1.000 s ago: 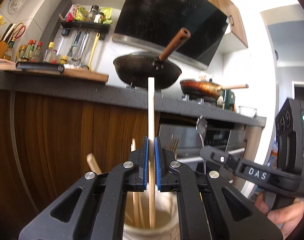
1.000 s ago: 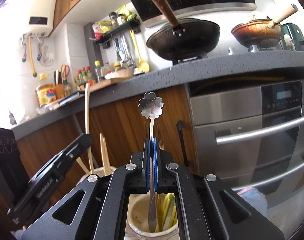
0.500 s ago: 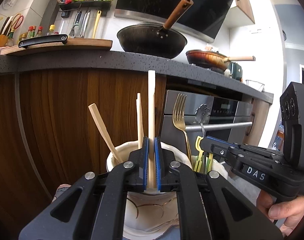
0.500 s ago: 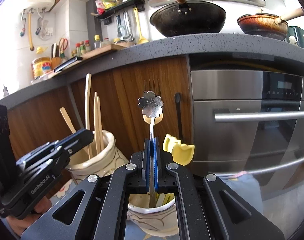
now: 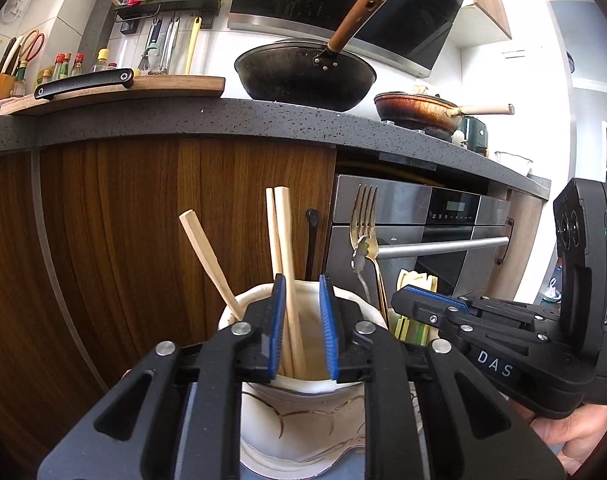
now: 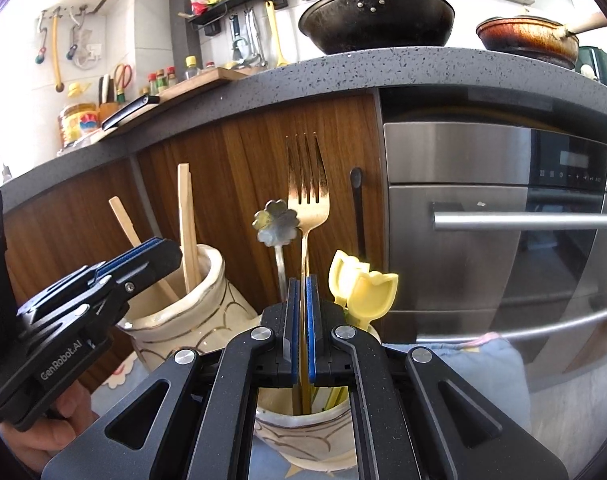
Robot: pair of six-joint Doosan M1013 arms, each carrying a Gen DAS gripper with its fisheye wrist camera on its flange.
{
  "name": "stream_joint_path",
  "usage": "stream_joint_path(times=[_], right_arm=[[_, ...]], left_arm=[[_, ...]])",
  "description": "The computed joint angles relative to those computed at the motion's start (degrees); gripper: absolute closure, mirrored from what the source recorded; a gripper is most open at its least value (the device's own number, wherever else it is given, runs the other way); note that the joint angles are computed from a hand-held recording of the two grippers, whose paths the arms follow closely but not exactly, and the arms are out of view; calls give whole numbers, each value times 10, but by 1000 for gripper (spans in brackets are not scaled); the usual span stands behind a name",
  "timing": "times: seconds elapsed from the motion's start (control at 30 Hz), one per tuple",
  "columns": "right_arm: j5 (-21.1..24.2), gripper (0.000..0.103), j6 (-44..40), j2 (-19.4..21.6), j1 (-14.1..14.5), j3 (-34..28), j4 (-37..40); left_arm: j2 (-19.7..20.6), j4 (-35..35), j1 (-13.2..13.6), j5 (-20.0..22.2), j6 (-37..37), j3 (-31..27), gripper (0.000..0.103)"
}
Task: Organize utensils
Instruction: 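Open the left tool releasing the chopstick into the tall cup while the right releases the flower spoon, then withdraw both open tools from the pot down toward the cloth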
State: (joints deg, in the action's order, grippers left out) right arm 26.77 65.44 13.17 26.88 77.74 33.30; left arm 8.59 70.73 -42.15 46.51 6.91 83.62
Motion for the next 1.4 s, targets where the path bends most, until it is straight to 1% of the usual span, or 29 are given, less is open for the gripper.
stream_joint_path(times=[0.13, 0.17, 0.2, 0.27, 0.4, 0.47, 0.5, 0.53, 0.57, 0.6, 0.67, 0.73, 0.87, 1.0, 1.13, 1.4], right_arm=[[-6, 99, -9, -4, -1, 3, 10], [-8, 96, -12, -6, -2, 5, 15], [-8, 90, -16, -7, -3, 6, 21], [-13, 83, -23, -10, -4, 10, 29], [-25, 69, -34, -19, -8, 18, 42], [-36, 61, -46, -24, -10, 26, 56], [-42, 54, -54, -27, -12, 29, 65], [-45, 49, -58, -29, -13, 31, 70], [-51, 47, -63, -32, -14, 35, 74], [-54, 44, -65, -34, -14, 38, 76], [-61, 36, -75, -40, -16, 46, 85], [-69, 28, -83, -45, -16, 54, 88], [-80, 22, -84, -55, -18, 68, 81], [-83, 13, -84, -64, -23, 84, 82], [-78, 10, -87, -71, -27, 94, 84], [-49, 9, -61, -82, -29, 107, 50]], left_arm=[[-3, 14, -3, 0, -6, 4, 69], [-3, 17, -4, 1, -6, 4, 66], [-4, 21, -5, 2, -5, 5, 64], [-7, 29, -9, 3, -4, 7, 53], [-12, 34, -15, 8, 9, 11, 46], [-16, 42, -18, 11, 7, 15, 36], [-18, 44, -19, 12, 8, 16, 34], [-19, 44, -21, 15, 9, 17, 30], [-21, 46, -22, 19, 6, 18, 23], [-23, 48, -23, 21, 3, 19, 19], [-26, 54, -26, 26, -8, 24, 7], [-29, 56, -30, 33, -15, 28, 6], [-31, 49, -37, 42, -1, 30, 6], [-35, 45, -42, 45, -1, 37, 6], [-41, 33, -48, 52, -2, 46, 6], [-53, -15, -61, 62, 13, 63, 6]])
